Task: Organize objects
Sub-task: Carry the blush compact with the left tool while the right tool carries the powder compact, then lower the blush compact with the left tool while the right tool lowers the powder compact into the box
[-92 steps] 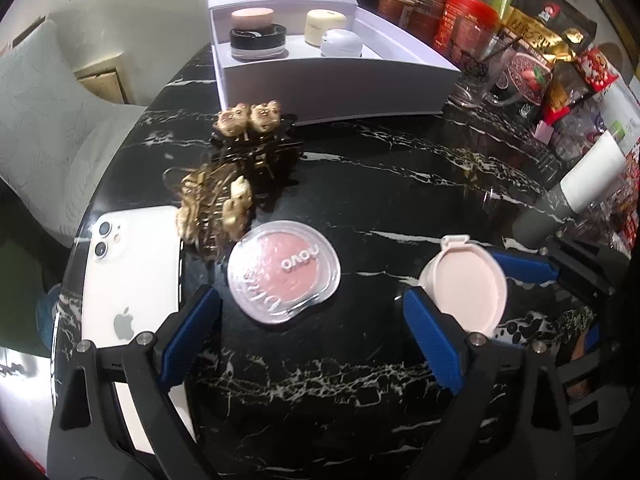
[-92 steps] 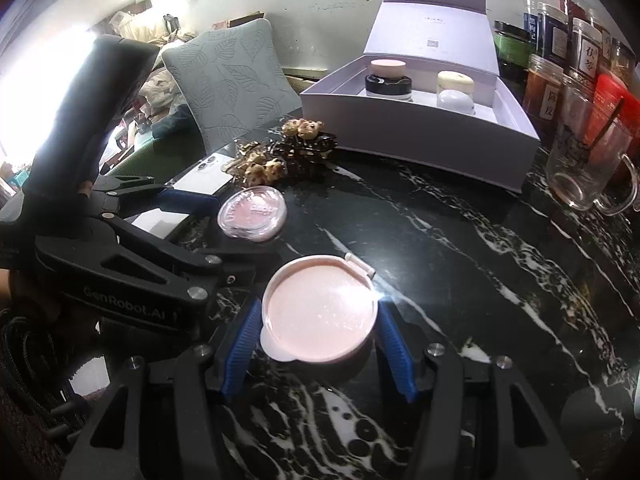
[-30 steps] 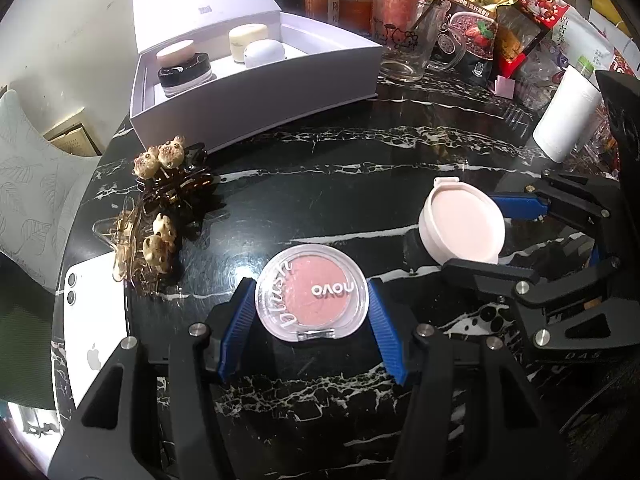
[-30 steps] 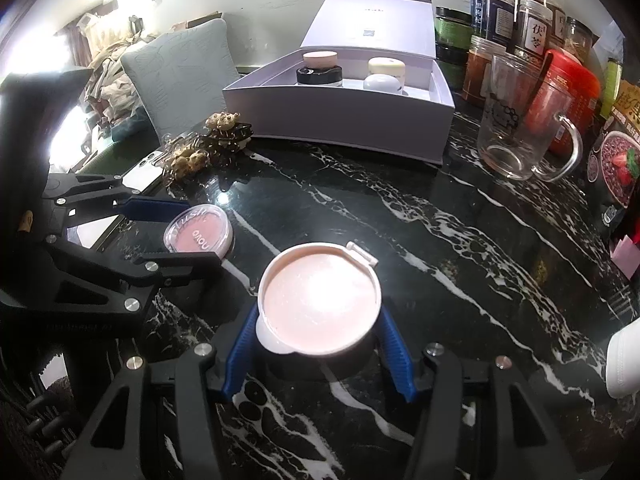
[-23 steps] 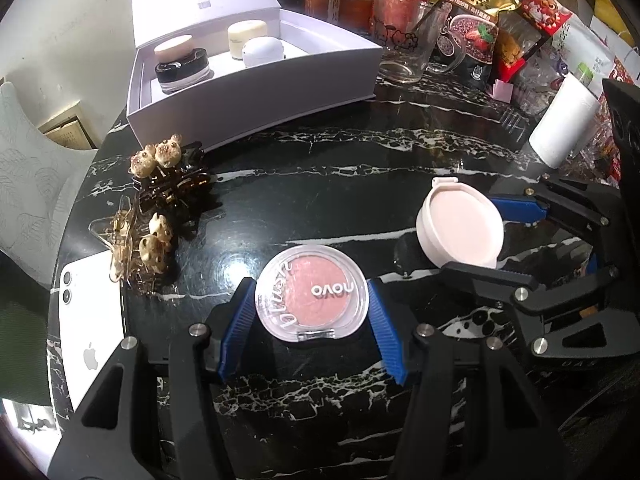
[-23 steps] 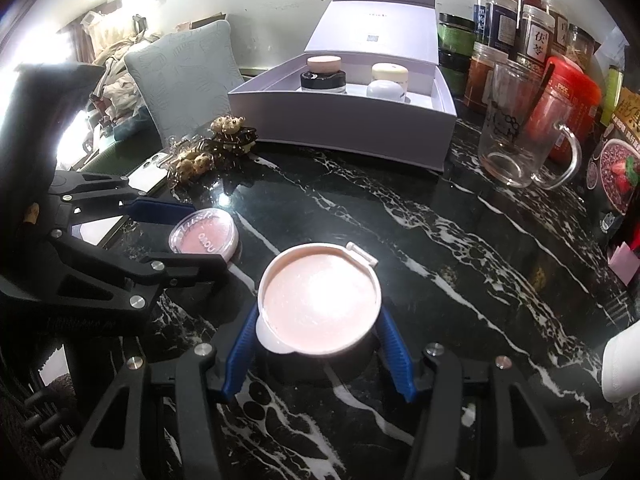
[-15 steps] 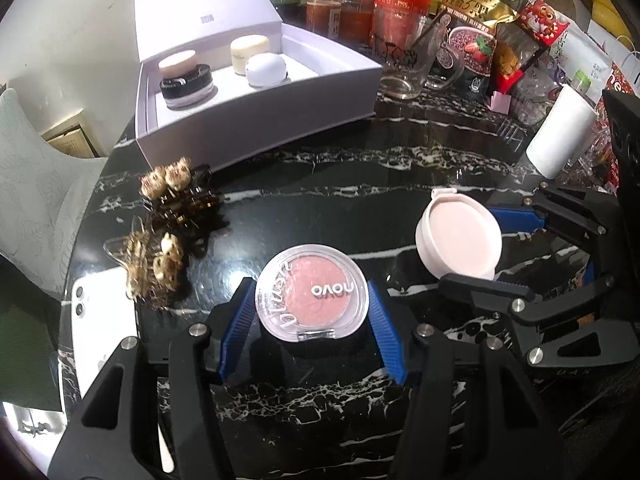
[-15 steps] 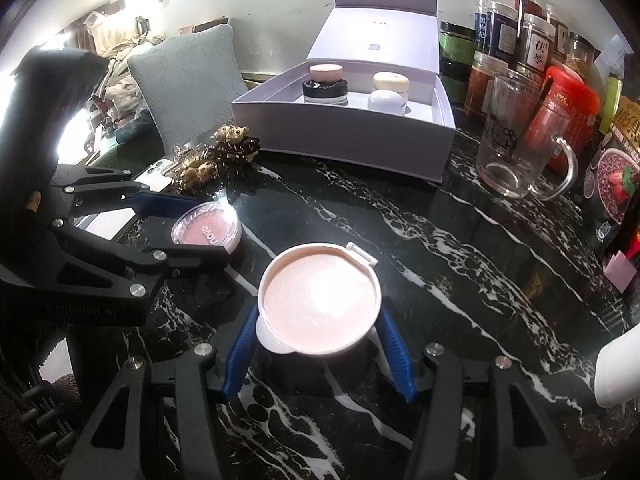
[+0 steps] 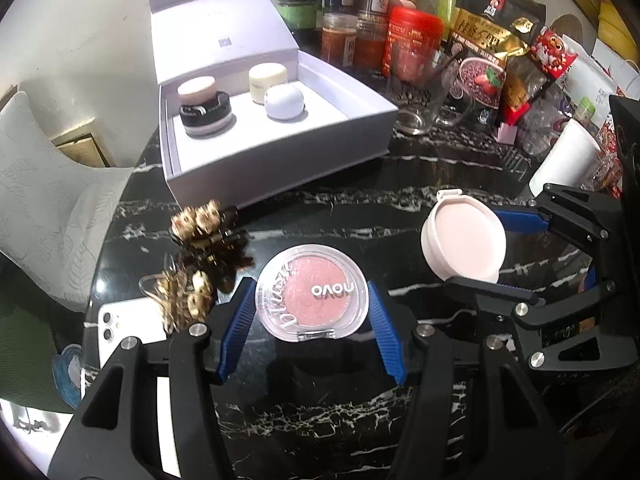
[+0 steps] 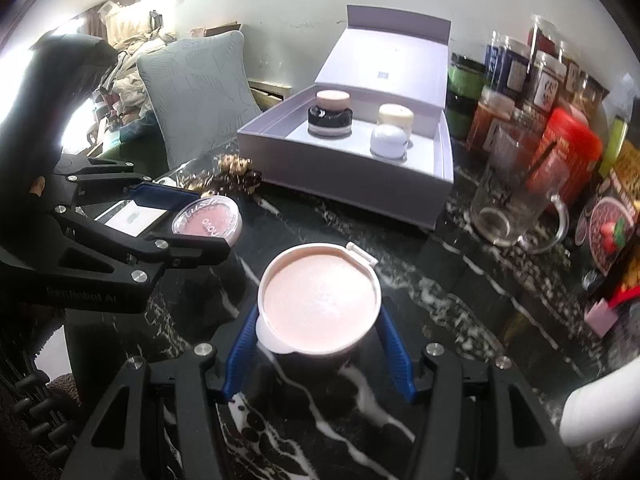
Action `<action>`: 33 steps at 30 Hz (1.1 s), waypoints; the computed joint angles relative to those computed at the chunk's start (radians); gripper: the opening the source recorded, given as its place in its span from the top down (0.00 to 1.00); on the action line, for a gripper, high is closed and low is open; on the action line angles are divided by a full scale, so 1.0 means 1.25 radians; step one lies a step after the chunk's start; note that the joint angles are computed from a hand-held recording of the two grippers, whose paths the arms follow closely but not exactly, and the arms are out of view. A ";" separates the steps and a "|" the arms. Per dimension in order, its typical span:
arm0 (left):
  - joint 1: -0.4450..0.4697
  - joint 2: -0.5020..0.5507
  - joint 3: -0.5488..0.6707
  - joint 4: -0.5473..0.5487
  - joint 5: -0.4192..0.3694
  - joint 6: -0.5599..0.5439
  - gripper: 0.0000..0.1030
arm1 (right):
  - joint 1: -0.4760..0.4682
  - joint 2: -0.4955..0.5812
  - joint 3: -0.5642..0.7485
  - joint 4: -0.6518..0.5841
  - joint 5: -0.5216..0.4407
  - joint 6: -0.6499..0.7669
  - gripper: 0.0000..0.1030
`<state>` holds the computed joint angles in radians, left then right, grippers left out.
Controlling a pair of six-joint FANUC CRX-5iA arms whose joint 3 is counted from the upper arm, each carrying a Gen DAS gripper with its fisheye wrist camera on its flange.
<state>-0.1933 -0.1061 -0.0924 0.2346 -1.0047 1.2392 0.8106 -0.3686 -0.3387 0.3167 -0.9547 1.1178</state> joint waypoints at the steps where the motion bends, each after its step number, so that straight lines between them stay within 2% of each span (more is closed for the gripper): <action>1: 0.000 0.002 0.005 -0.002 -0.001 0.000 0.47 | -0.001 0.003 0.003 0.004 0.000 0.004 0.43; 9: -0.004 0.017 0.048 -0.021 -0.006 0.009 0.47 | -0.019 0.028 0.037 0.005 0.006 0.046 0.43; 21: 0.003 0.056 0.102 0.004 0.001 -0.009 0.47 | -0.051 0.071 0.099 0.000 0.024 0.106 0.43; 33: 0.021 0.115 0.175 0.004 0.004 0.000 0.47 | -0.105 0.162 0.199 -0.037 0.046 0.189 0.42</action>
<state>-0.1670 0.0375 0.1268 0.2402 -0.9992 1.2394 0.6788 -0.1663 -0.0905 0.2707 -0.8973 1.3539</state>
